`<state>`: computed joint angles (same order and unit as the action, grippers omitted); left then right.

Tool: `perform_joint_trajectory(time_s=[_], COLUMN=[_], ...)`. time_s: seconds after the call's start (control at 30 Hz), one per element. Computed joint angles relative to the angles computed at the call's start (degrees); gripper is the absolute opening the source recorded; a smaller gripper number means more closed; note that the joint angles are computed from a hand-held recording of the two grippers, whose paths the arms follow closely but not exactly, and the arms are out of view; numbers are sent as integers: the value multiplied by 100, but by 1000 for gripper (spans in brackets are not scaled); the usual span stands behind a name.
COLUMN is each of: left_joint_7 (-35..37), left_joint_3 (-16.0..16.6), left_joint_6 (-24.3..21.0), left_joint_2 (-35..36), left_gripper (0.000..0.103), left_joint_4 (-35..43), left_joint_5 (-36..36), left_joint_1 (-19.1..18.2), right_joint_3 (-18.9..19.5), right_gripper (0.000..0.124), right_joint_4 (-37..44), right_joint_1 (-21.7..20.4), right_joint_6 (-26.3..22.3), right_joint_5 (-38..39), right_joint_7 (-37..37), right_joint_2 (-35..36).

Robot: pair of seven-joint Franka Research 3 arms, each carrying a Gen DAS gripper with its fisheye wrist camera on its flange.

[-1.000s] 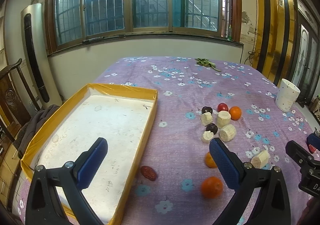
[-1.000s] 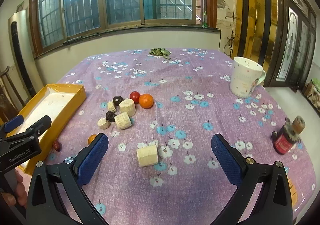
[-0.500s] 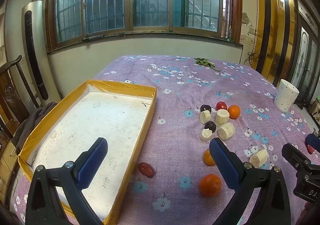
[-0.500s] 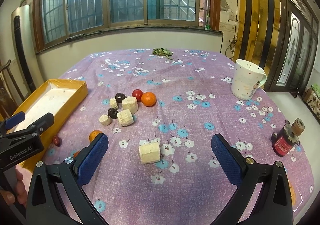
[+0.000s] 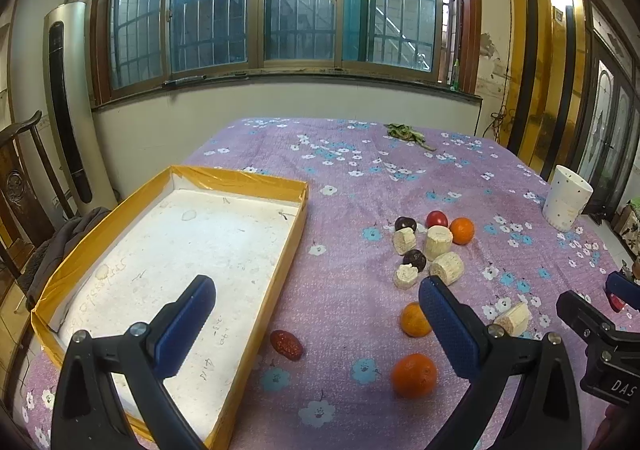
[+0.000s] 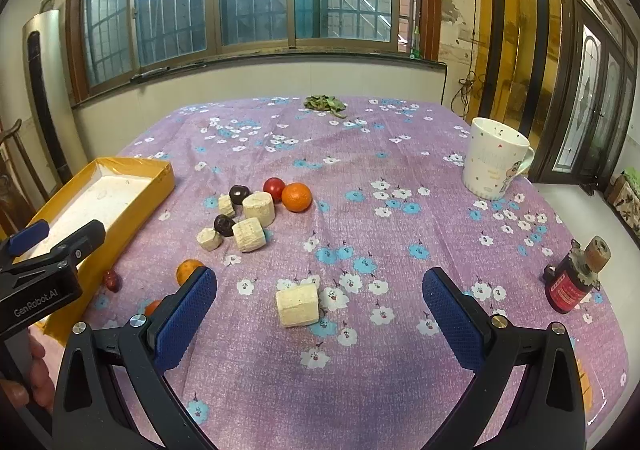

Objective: Organize fruits
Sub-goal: 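Move both tools toward the scattered fruits and rice cakes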

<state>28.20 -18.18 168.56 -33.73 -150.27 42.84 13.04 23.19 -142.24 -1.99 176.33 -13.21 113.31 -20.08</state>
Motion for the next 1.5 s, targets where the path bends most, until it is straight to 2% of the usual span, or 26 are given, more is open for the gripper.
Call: perform_joint_trajectory(time_s=[0.07, 0.23, 0.47, 0.6, 0.93, 1.5], left_joint_7=[-29, -105, -143, -97, 2, -96], left_joint_3=[-26, -93, -178, -124, -71, -65], left_joint_6=[64, 207, 187, 153, 58, -317], left_joint_2=[-6, -32, -64, -47, 32, 50], left_gripper=[103, 103, 103, 103, 103, 103], left_joint_4=[-12, -49, -67, -82, -76, -45], left_joint_5=[43, 100, 126, 89, -31, -102], left_joint_1=[31, 122, 194, 111, -101, -392], right_joint_3=[28, 510, 692, 733, 565, -190], right_gripper=[103, 103, 103, 103, 103, 103], right_joint_4=[-29, -194, -204, -217, -285, -303], right_joint_1=[-36, -593, -759, -784, -598, 168], right_joint_6=[97, 639, 672, 619, 495, 168], right_joint_5=[-18, 26, 510, 669, 703, 808], right_joint_7=[17, 104, -223, -362, -577, -1049], right_joint_2=[-15, -172, -185, -211, -237, -124])
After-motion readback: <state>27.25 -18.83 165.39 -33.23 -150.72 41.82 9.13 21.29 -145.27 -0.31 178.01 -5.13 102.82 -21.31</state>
